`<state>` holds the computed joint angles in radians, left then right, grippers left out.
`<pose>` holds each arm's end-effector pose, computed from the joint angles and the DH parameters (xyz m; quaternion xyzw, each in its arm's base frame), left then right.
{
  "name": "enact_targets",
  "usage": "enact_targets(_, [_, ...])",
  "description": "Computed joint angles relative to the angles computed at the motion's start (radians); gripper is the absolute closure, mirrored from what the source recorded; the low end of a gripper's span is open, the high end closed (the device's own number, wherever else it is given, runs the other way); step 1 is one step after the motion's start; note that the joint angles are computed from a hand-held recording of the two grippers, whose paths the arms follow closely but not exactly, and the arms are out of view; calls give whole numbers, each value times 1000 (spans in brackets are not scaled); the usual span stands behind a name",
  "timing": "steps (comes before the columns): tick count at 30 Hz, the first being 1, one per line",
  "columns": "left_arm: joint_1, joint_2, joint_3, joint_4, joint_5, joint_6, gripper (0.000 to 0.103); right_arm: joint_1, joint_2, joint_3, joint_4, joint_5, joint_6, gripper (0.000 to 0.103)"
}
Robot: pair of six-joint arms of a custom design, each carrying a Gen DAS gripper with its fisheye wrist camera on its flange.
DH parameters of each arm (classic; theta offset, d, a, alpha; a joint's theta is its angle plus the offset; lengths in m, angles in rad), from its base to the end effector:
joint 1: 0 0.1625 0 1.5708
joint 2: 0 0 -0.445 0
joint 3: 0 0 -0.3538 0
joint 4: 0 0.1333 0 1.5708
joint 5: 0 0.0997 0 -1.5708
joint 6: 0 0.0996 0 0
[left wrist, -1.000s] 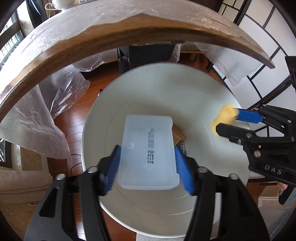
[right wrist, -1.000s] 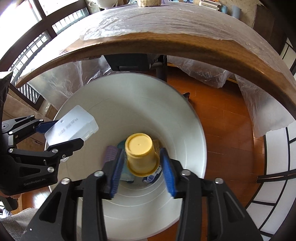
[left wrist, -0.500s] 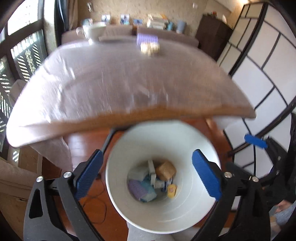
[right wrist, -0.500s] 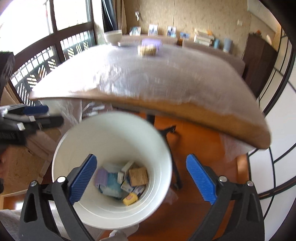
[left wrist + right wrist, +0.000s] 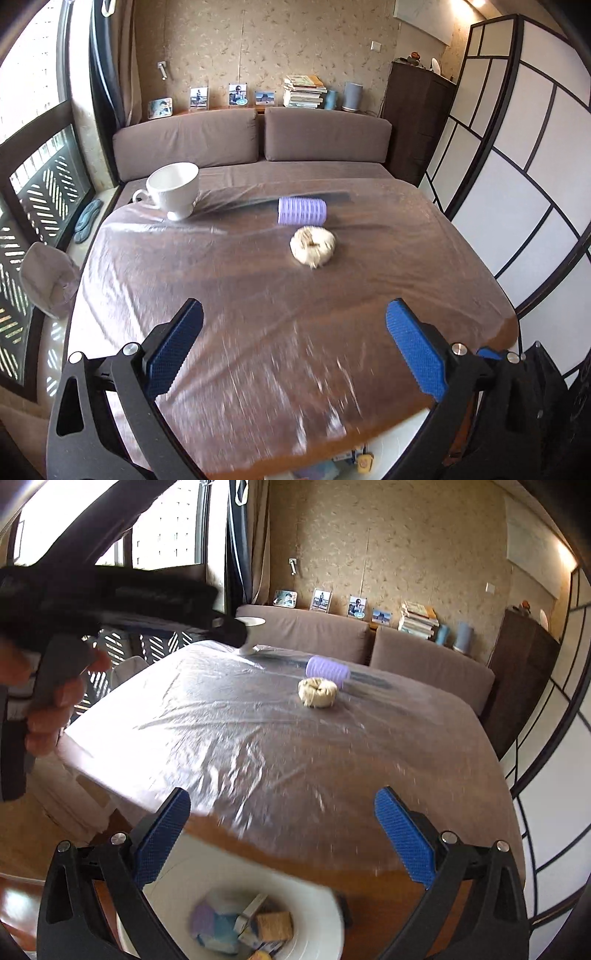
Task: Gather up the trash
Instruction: 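Raise both open tools from the bin back toward the table, then grasp the purple hair roller with the left tool while the right tool grasps the beige bun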
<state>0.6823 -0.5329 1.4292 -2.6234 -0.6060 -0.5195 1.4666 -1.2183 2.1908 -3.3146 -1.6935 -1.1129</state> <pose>-0.4166 -0.6157 0.0717 0.1264 0.8748 -0.3521 0.3078 0.0691 -0.5032 0.2864 0.4267 -0.8208 0.2756 0.2613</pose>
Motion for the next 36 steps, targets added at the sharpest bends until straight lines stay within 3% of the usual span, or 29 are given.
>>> enact_targets(2, [33,17,-61,10,-29,58,3,37,69,-48,-22,-58,37,4])
enact_targets(6, [96,73,-191,39,-79,180,3,76,180,-189,57,-124,157,4])
enact_targets(10, [156,156,-374,135,-138,261,3,94,273,-325,140,-185,280,4])
enact_targets(13, [194,224,-521,213,-199,303,3,99,322,-397,176,-212,326,4])
enact_targets(18, [230,335,-743,334,-234,339,3,104,390,-499,221,-254,332,6])
enact_targets(24, [258,413,-910,448,-248,343,3,107,442,-578,261,-252,298,8])
enact_targets(27, [272,421,-937,451,-282,359,3,112,463,-618,296,-260,286,15])
enact_targets(36, [273,442,-979,457,-303,416,3,124,510,-701,339,-253,279,15])
